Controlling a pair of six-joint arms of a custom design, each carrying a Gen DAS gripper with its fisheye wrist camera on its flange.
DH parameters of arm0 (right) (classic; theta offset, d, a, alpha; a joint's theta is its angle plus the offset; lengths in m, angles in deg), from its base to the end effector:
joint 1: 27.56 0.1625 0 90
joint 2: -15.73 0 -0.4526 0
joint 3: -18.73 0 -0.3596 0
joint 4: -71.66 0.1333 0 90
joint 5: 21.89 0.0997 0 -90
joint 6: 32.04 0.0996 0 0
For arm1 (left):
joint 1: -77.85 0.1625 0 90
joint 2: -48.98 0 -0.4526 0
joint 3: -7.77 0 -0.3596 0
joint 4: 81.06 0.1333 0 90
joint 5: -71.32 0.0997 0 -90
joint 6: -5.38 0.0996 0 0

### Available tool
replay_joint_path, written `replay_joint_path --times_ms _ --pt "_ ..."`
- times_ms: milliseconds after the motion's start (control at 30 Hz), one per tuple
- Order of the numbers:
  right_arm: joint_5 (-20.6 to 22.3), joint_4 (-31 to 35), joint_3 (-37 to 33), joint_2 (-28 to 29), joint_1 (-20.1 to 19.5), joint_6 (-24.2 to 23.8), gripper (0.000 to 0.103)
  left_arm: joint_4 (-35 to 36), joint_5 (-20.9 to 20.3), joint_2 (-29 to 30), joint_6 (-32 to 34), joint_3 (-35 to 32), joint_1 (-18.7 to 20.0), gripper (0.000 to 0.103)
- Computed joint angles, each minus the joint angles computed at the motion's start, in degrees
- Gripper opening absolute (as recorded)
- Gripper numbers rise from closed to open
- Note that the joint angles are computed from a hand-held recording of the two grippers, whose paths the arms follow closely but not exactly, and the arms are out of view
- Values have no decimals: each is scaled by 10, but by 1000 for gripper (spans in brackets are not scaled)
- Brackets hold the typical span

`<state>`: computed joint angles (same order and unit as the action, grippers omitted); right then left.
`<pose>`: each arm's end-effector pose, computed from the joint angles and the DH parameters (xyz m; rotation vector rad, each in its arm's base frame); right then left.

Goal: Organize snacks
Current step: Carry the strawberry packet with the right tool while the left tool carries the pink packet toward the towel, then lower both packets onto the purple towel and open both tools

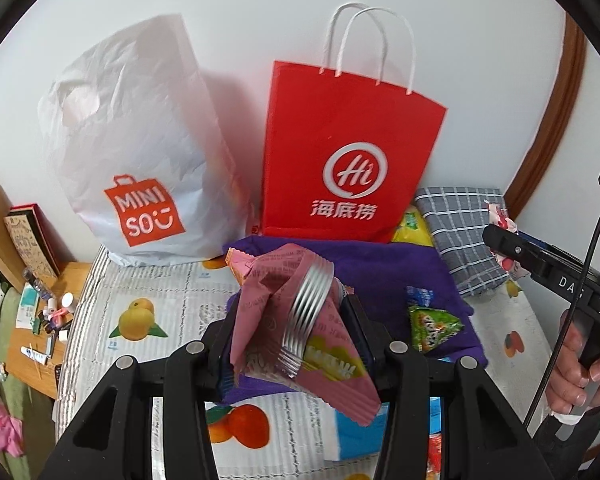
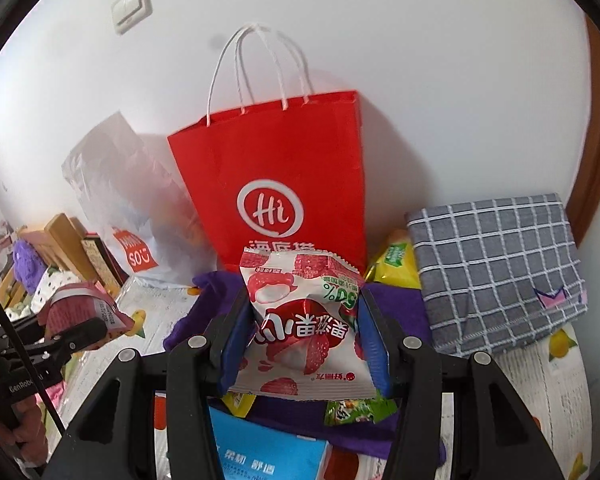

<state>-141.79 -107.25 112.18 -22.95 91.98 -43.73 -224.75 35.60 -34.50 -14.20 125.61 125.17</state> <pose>0.4138 -0.5606 0.1361 0.7110 -2.4915 0.8903 -0.1555 -0.4845 0.3873 0.2661 2.3134 -0.9529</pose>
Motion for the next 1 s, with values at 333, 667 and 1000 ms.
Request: replay_joint_path --times_ms 333,667,1000 --pt "4 73 -33 35 -31 7 51 -39 -52 8 11 1 64 45" --pt "-27 174 -65 74 -48 26 51 -51 -69 0 4 16 90 45" --pt "-47 226 -89 102 -59 38 52 -62 -90 15 16 14 96 45"
